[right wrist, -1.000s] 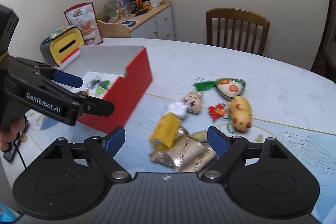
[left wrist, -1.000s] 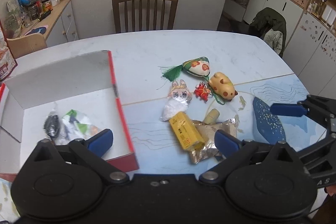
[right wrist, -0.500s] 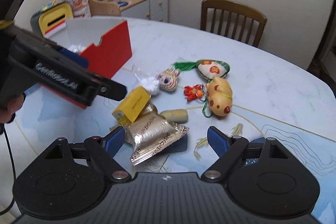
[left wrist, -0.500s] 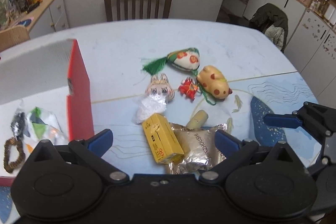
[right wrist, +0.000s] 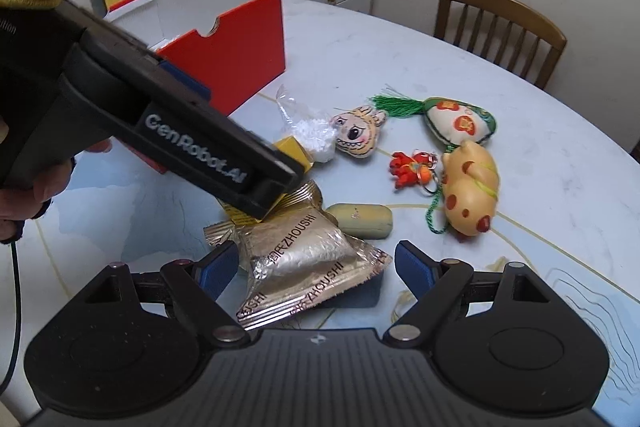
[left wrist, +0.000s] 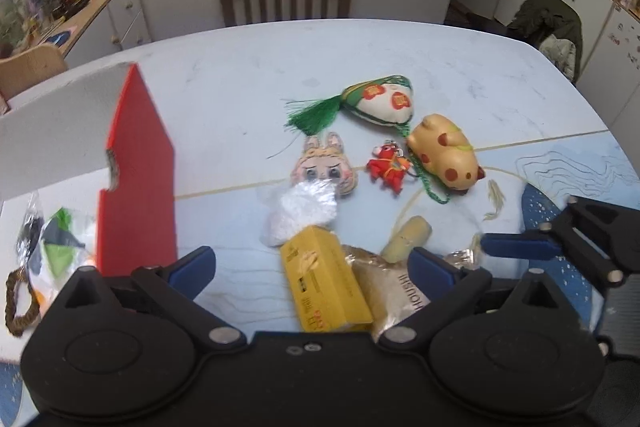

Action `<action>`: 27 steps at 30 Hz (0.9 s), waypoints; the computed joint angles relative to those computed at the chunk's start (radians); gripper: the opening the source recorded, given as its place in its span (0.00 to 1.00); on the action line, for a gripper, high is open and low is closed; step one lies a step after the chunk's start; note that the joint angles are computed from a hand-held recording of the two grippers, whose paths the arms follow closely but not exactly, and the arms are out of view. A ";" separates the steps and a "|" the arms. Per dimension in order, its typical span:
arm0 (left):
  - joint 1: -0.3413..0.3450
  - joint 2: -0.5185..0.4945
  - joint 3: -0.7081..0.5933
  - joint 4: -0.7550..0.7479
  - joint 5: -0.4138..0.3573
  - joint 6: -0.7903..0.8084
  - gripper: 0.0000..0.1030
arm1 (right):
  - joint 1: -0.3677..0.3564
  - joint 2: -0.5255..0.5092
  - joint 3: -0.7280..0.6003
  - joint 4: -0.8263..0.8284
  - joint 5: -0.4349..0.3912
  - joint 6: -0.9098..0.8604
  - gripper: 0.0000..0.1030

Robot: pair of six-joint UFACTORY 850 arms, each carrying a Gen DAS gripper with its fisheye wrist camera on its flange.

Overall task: Organize objects
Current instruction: 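Move the left tool toward the yellow box while the right tool approaches the gold foil packet, then close the right tool on the gold foil packet while the left tool grasps the yellow carton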

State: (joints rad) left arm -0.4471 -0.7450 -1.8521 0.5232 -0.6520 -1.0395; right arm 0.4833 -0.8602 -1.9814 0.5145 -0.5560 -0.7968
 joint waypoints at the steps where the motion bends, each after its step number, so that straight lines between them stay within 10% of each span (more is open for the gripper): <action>1: -0.003 -0.003 -0.005 0.006 0.001 0.001 0.96 | 0.001 -0.008 -0.009 0.001 -0.006 -0.009 0.83; 20: 0.027 -0.067 -0.057 -0.168 -0.040 0.077 0.62 | 0.014 -0.069 -0.074 -0.003 -0.054 -0.053 0.83; 27: 0.023 -0.064 -0.051 -0.174 -0.015 0.087 0.44 | 0.015 -0.058 -0.060 -0.032 -0.030 -0.017 0.66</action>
